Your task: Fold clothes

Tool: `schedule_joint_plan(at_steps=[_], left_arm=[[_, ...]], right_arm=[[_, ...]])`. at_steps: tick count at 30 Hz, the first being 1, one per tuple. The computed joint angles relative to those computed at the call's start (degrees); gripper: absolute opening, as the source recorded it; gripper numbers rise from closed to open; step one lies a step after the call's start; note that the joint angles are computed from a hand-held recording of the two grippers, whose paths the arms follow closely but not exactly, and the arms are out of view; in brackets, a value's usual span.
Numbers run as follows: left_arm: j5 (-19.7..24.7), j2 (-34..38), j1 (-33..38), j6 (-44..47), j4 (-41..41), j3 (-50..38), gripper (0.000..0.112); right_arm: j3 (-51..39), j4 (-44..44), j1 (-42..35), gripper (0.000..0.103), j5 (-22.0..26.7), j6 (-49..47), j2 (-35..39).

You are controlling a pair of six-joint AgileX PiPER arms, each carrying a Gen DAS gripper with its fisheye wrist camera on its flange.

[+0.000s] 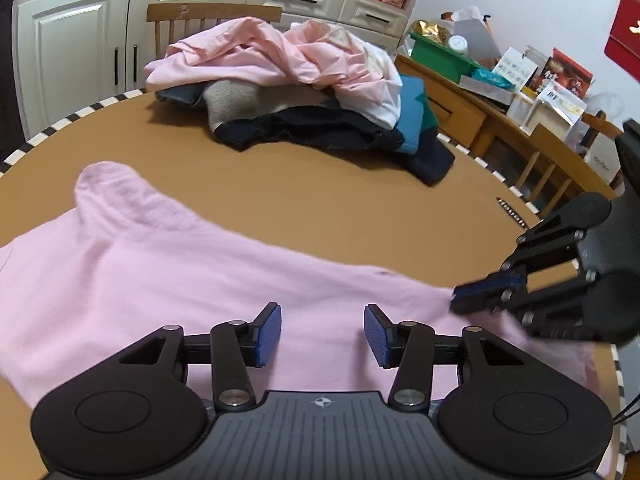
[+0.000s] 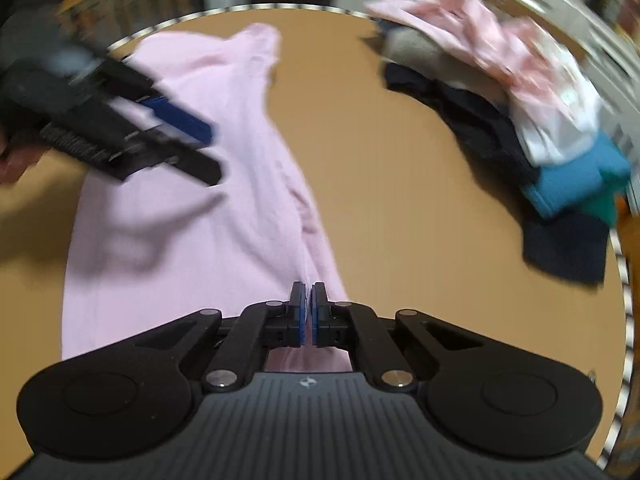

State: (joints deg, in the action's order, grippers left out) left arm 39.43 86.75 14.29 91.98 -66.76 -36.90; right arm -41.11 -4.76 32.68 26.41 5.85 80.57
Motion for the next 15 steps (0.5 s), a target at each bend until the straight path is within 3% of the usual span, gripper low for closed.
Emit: schedule_joint_plan(at_steps=[4,9,13,15], left_arm=[[-1.07,1.37,-0.22,-0.17,-0.05,0.03,0.049],[-3.02,2.29,-2.67,-1.87,-1.4,-1.68,0.049],[-5.66,5.73,-6.51,-4.01,-1.91,-4.92,0.049],[-6.31,6.6,-7.55,-4.81,-1.82,-5.96,0.05]], right_arm=[[-0.22,-0.89,-2.83,0.0,-0.22,4.92,0.94],[1.02,2.83,-6.09,0.0,-2.63,3.01,2.54],[0.76,-10.5,-2.8,0.003,0.3,16.65,0.2],[1.65,-12.67,-0.67,0.009,1.99,19.88,-4.22]])
